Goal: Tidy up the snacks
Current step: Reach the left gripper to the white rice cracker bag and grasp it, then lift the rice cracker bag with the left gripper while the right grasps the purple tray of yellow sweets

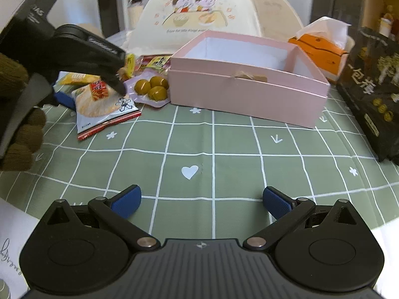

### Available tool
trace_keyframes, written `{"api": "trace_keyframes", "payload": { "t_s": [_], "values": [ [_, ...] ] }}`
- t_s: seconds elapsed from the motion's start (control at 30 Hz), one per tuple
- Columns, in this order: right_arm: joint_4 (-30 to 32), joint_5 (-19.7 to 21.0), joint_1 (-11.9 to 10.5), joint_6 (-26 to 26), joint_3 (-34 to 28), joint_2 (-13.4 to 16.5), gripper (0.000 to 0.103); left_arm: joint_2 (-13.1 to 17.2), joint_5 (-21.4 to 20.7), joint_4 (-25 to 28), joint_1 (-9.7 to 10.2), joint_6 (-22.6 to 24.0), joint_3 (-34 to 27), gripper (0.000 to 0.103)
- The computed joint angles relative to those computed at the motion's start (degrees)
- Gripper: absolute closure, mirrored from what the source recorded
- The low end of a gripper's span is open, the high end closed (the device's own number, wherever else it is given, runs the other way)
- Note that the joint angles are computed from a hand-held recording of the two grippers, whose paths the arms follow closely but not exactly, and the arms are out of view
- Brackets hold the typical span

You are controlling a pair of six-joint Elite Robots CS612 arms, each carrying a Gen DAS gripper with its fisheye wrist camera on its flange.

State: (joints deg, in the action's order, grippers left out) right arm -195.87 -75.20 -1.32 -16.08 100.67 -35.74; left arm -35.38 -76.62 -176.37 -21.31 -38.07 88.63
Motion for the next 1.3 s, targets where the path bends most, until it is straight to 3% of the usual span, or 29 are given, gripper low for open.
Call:
{"api": "trace_keyframes", "payload": {
  "t_s": [0.03, 0.17, 0.23, 0.33, 0.47, 0.5, 0.57, 0.67, 0.73, 0.77, 0.87, 0.93, 1.0, 1.07, 1.2, 1.3],
  "values": [
    [-0.35, -0.64, 0.21, -0.97, -0.36, -0.11, 0.012, 0.21, 0.5, -0.33, -0.09, 1.74, -0.13, 0.011],
    [-8.19, -2.12, 0.91, -1.31, -2.87, 0.27, 0.012, -0.5, 0.28, -2.82, 0.1, 6.68, 1.86, 0.015],
    [-7.88, -1.87, 1.47, -1.65, -5.58, 0.52, 0.012, -1.38, 1.37, -3.06, 0.05, 8.88, 3.54, 0.016],
    [-4.01, -5.97, 3.42, -3.33, -11.53, 2.25, 0.012, -2.62, 0.63, -3.07, 0.51, 9.5, 5.9, 0.017],
    [7.89, -11.92, 5.55, -5.08, -19.51, 5.19, 0.014, -3.94, -3.23, -6.45, 1.47, 10.76, 9.12, 0.028],
    [9.19, -11.82, 5.51, -4.67, -19.84, 5.26, 0.015, -4.13, -4.02, -7.49, 1.67, 11.44, 9.77, 0.029],
    [7.29, -12.36, 5.38, -4.32, -19.44, 5.54, 0.015, -4.22, -4.6, -9.61, 1.88, 12.89, 10.86, 0.03],
    [-0.83, -20.63, 6.6, -6.21, -18.73, 7.06, 0.015, -3.31, -6.07, -13.42, 2.37, 14.07, 11.43, 0.028],
    [-2.3, -23.8, 7.06, -2.37, -17.1, 6.4, 0.015, -2.78, -7.98, -15.14, 2.86, 14.55, 11.33, 0.029],
    [-1.47, -22.24, 6.78, 0.86, -15.58, 5.26, 0.015, -2.71, -9.21, -15.42, 3.19, 15.13, 11.26, 0.029],
    [2.85, -11.83, 5.35, 14.0, -10.77, 1.56, 0.014, -3.05, -12.93, -14.93, 4.23, 17.09, 11.54, 0.03],
    [9.47, -9.31, 5.71, 17.41, -11.32, 0.65, 0.014, -3.68, -13.64, -13.7, 4.63, 17.3, 12.06, 0.031],
    [13.13, -9.32, 6.61, 18.54, -13.35, 0.99, 0.015, -4.27, -13.98, -12.8, 5.15, 17.05, 12.45, 0.034],
    [12.43, -10.35, 7.7, 17.17, -15.96, 2.6, 0.016, -4.38, -14.2, -13.33, 5.67, 16.11, 12.78, 0.034],
    [14.17, -11.65, 9.31, 13.08, -21.5, 6.2, 0.034, -4.47, -17.46, -15.06, 6.74, 11.84, 13.99, 0.034],
    [15.64, -10.93, 9.35, 13.7, -22.67, 7.12, 0.043, -4.71, -19.33, -17.34, 7.11, 5.94, 15.32, 0.034]
  ]
}}
